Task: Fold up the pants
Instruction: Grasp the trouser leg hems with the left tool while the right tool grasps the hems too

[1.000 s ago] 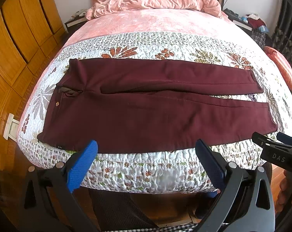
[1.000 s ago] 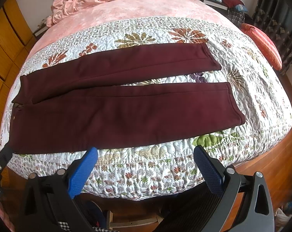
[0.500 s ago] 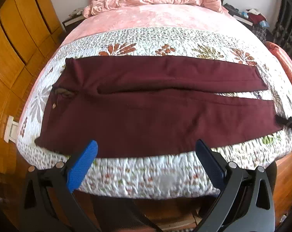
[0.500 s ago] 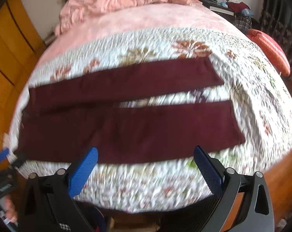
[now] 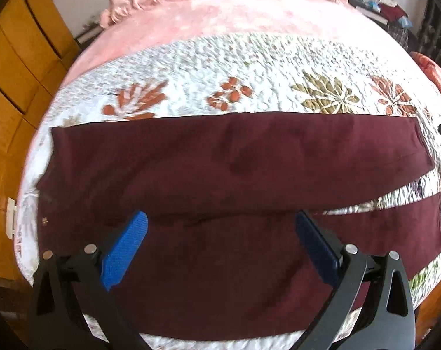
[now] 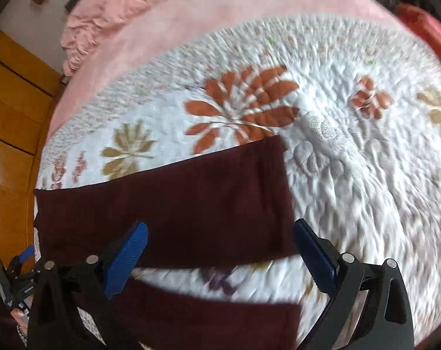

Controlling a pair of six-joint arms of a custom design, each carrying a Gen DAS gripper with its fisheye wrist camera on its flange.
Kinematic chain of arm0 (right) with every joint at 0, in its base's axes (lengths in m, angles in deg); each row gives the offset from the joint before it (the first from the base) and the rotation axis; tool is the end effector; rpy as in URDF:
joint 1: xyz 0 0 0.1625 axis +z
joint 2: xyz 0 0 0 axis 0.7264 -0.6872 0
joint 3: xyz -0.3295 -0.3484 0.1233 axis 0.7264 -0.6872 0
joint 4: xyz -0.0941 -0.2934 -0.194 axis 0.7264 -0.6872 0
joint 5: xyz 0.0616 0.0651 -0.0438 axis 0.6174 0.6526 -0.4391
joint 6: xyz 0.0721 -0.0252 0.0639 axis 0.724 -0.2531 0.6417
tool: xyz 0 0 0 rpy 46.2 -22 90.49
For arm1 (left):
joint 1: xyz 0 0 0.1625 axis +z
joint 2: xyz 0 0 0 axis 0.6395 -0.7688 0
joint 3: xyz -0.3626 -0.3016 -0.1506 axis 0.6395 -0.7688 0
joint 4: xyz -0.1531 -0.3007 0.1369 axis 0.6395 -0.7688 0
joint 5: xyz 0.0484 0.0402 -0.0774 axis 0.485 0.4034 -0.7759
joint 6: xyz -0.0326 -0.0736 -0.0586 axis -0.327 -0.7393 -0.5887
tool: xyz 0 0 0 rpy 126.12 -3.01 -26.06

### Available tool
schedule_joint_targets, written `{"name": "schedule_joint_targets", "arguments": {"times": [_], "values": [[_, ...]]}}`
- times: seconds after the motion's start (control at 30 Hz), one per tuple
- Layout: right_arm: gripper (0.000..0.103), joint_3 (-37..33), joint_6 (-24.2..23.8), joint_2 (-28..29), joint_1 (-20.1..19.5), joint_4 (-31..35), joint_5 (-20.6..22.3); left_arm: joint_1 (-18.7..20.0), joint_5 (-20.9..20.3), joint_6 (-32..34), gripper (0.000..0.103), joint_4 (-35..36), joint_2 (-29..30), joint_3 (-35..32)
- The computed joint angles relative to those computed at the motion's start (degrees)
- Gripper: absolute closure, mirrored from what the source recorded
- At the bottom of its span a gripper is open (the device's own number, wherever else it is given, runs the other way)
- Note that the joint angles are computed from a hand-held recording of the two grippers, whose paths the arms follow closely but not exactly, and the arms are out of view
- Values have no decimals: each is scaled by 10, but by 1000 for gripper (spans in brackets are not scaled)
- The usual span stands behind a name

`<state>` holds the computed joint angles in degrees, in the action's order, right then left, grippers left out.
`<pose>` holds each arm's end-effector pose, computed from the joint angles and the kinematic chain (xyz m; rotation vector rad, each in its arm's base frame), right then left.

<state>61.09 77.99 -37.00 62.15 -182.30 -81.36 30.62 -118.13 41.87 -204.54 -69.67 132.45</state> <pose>0.2587 -0.5338 0.1871 -0.7778 -2.4785 0.5819 -0.0423 -0.7094 0.2877 0.9071 2.2330 -0.1902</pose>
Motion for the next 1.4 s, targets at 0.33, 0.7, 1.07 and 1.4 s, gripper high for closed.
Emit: {"name": "schedule_joint_targets", "arguments": {"times": [0.33,0.7,1.07,1.4], "values": [[3,64,-116,13,-97,-182,90,-13,22,-14,3,3,53,3],[84,76,-215,14,-76,-233,59,-15,14,20,3,13,87,-32],[84,97,-326,-13,25,-301,24,-8,-71,138,3,68,157,-136],[84,81,-358,-4,64,-300,14,-19,-140,270,3,137,196,-183]]}}
